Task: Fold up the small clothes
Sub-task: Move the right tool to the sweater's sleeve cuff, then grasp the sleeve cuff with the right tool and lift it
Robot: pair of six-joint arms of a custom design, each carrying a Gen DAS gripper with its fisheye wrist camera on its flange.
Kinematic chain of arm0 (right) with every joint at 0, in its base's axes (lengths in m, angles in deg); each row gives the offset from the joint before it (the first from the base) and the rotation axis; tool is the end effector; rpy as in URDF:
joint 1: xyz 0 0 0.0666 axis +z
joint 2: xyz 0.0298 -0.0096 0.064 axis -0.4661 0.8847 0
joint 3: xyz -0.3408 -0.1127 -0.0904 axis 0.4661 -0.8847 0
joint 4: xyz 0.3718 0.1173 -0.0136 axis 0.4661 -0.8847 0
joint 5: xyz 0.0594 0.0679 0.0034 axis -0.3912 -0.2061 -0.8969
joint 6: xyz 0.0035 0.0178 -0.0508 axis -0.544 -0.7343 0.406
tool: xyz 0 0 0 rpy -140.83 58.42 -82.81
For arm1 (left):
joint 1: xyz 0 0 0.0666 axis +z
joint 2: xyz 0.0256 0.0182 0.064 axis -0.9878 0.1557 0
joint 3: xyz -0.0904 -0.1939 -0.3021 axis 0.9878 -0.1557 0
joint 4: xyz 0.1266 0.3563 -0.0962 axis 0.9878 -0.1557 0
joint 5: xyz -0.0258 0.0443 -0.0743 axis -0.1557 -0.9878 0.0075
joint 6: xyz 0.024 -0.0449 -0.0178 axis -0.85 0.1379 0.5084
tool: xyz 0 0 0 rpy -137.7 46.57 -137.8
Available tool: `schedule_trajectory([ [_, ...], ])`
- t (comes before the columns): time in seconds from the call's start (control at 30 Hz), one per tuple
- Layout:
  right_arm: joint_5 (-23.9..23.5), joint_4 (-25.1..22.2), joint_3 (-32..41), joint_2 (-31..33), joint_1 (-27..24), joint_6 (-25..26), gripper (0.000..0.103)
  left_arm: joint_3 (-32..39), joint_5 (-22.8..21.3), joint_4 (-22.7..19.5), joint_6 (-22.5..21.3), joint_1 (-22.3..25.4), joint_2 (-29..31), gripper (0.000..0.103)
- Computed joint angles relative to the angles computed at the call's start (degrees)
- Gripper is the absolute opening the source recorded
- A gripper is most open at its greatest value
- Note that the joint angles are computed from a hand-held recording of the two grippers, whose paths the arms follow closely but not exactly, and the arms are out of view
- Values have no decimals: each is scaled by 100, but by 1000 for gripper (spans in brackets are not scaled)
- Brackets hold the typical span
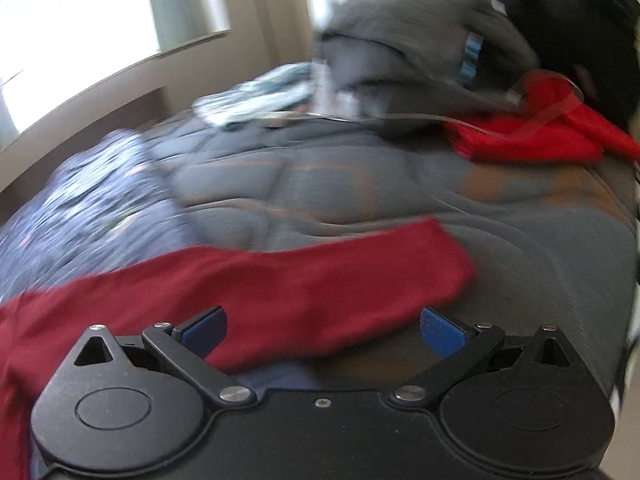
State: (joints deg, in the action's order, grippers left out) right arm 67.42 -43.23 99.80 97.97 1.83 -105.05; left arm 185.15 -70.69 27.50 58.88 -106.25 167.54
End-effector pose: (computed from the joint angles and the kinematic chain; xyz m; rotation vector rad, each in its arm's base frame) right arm 0.3628 0.1773 0.4002 1.0176 2.0718 -0.2294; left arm 0.5613 -0.2572 0.4131 0.4004 2.3081 0.0076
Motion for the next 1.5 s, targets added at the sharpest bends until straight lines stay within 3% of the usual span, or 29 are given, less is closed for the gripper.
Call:
schedule_trajectory([
  [0.13,-134,-220,-338,-281,-144,-702,103,-149,-7,89,-27,0,15,103],
  [0.23,-334,178,-674,-534,-279,-946,103,-295,-15,253,-60,-1,-49,103],
  [0.3,-225,292,-753,-600,-280,-1044,102,-315,-17,267,-49,-3,-61,103],
  [0.4,-137,472,-812,-619,-354,-1175,95,-283,-2,224,-39,4,-48,103],
  [0.6,-102,283,-656,-419,-503,-1517,57,-210,-44,80,-51,1,-44,103],
  [0.73,-71,169,-541,-337,-540,-1440,14,-59,-79,-165,-76,16,-38,103],
  [0.77,-55,169,-520,-330,-544,-1381,9,-19,-57,-251,-58,36,-49,103],
  [0.9,188,185,-355,-338,-476,-1118,8,172,239,-619,19,194,-124,103],
  [1.07,516,640,88,-257,-339,-144,8,409,864,-970,-40,522,-332,103],
  [1.2,579,1666,620,-16,-158,1271,8,470,1273,-1019,23,880,-582,103],
  [1.4,-277,3351,1790,842,209,3531,8,470,1702,-992,352,1577,-903,103],
  [1.5,-812,3739,2564,1466,421,4319,8,366,1856,-896,560,2006,-1073,103],
])
